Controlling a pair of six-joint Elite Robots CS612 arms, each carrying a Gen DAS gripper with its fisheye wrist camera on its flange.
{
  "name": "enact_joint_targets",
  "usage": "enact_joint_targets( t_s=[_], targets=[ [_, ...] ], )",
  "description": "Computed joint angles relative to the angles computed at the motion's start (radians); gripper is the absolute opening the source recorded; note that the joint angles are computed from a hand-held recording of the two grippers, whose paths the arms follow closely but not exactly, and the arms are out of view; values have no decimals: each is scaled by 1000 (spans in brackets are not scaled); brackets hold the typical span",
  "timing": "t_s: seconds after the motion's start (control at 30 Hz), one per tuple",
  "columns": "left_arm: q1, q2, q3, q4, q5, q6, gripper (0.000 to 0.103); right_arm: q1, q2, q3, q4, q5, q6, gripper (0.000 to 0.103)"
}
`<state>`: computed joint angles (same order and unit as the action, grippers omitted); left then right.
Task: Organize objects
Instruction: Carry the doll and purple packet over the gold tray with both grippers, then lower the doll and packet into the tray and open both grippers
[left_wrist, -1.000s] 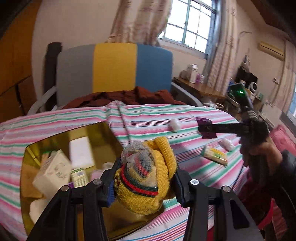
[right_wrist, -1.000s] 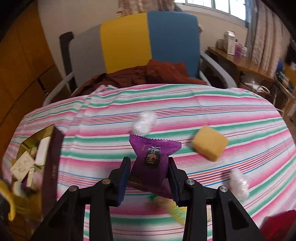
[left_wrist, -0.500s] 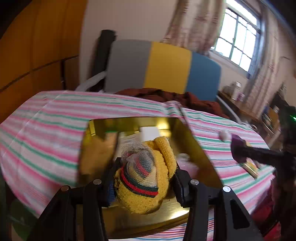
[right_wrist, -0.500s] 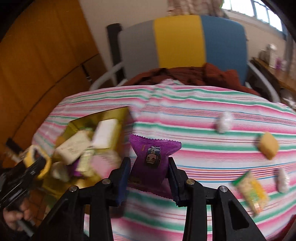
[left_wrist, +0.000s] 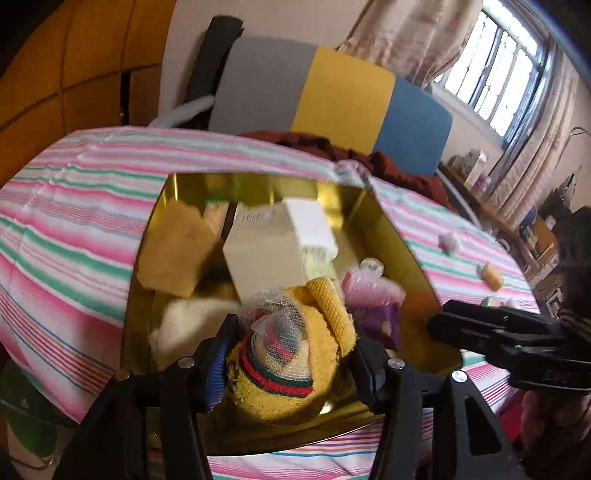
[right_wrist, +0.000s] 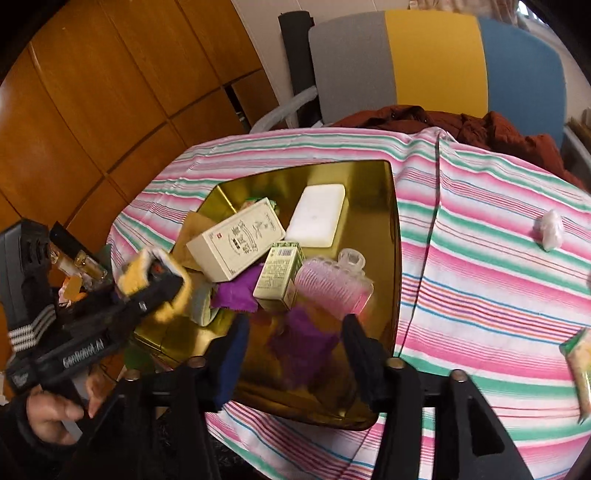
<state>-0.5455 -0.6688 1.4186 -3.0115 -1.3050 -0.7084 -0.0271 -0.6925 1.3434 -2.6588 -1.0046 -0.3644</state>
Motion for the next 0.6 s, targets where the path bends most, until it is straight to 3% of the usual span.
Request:
enact_joint_targets(
  t_s=[0.17, 0.4, 0.6],
  targets=[
    [-1, 2, -3, 16, 10, 6, 66, 3, -2, 9, 6, -11, 6, 63],
    [-20, -22, 8, 16, 154, 14, 66, 10, -7, 30, -73, -54, 36, 71],
    [-30, -38, 8, 42, 206, 36, 66, 14, -17, 58, -162, -89, 54, 86]
  ],
)
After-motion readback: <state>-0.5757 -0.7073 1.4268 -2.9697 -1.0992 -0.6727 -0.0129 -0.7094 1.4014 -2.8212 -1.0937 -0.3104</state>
